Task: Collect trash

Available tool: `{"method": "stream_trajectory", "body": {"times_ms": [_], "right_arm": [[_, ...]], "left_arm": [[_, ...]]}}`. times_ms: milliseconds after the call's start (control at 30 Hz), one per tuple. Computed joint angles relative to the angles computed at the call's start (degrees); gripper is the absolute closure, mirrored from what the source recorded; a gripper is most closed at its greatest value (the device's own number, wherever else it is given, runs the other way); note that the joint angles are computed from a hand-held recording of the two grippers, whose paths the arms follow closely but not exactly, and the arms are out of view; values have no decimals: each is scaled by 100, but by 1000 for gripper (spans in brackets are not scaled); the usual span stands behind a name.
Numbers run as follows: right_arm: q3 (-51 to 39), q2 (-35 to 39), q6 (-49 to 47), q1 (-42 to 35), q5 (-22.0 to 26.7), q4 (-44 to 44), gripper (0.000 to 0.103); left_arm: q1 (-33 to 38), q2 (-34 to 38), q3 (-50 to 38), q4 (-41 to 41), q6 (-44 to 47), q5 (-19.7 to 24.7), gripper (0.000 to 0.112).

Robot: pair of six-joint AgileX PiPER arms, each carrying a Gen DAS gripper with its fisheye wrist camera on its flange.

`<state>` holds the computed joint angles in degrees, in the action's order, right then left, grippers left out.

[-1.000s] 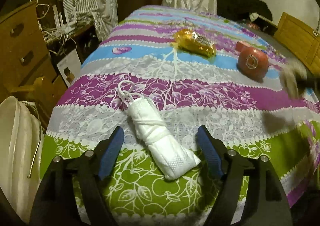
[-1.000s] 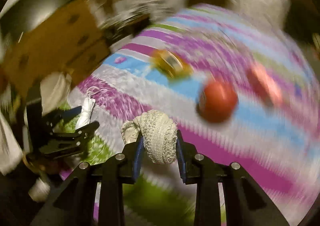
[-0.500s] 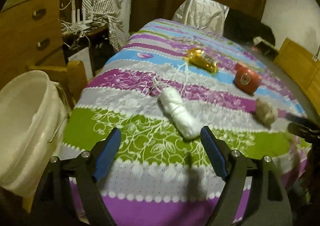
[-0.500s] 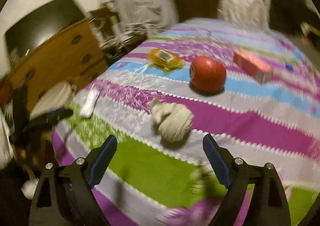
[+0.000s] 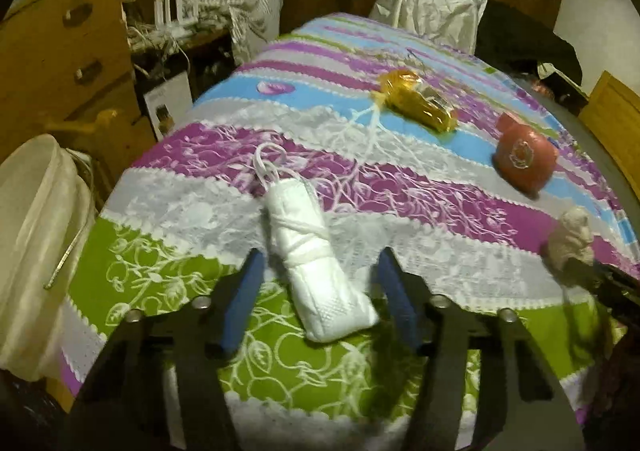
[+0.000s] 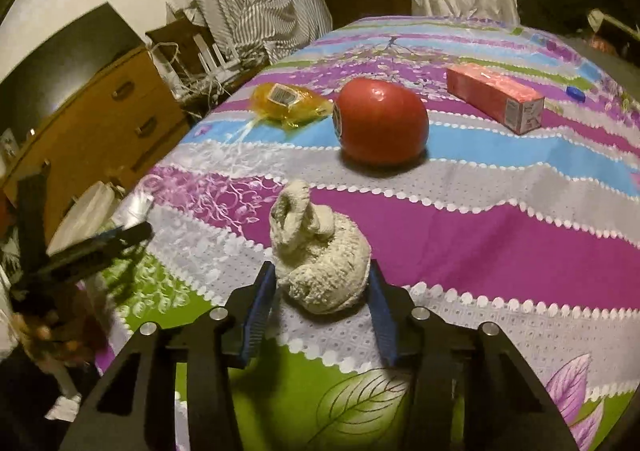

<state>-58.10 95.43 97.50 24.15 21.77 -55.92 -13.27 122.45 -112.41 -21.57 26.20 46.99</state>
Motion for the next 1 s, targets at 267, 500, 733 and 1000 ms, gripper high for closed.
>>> {"method": "stream_trajectory", "body": {"times_ms": [267, 500, 733, 1000], "right_arm": [[-107, 103, 308, -18, -43, -120, 62], [168, -65, 2023, 314, 68, -1185, 65], [-585, 139, 1141, 1010, 671, -287, 65], [-3111, 1214, -1693, 1272, 1370, 1554, 65]], "left_arm": [[-135, -556, 1146, 224, 174, -1044, 68], [-202, -921, 1526, 500, 258, -1198, 87], [-64, -1383, 1523, 611, 171, -1046, 87], [568, -1194, 304, 853, -180, -103, 87]]}}
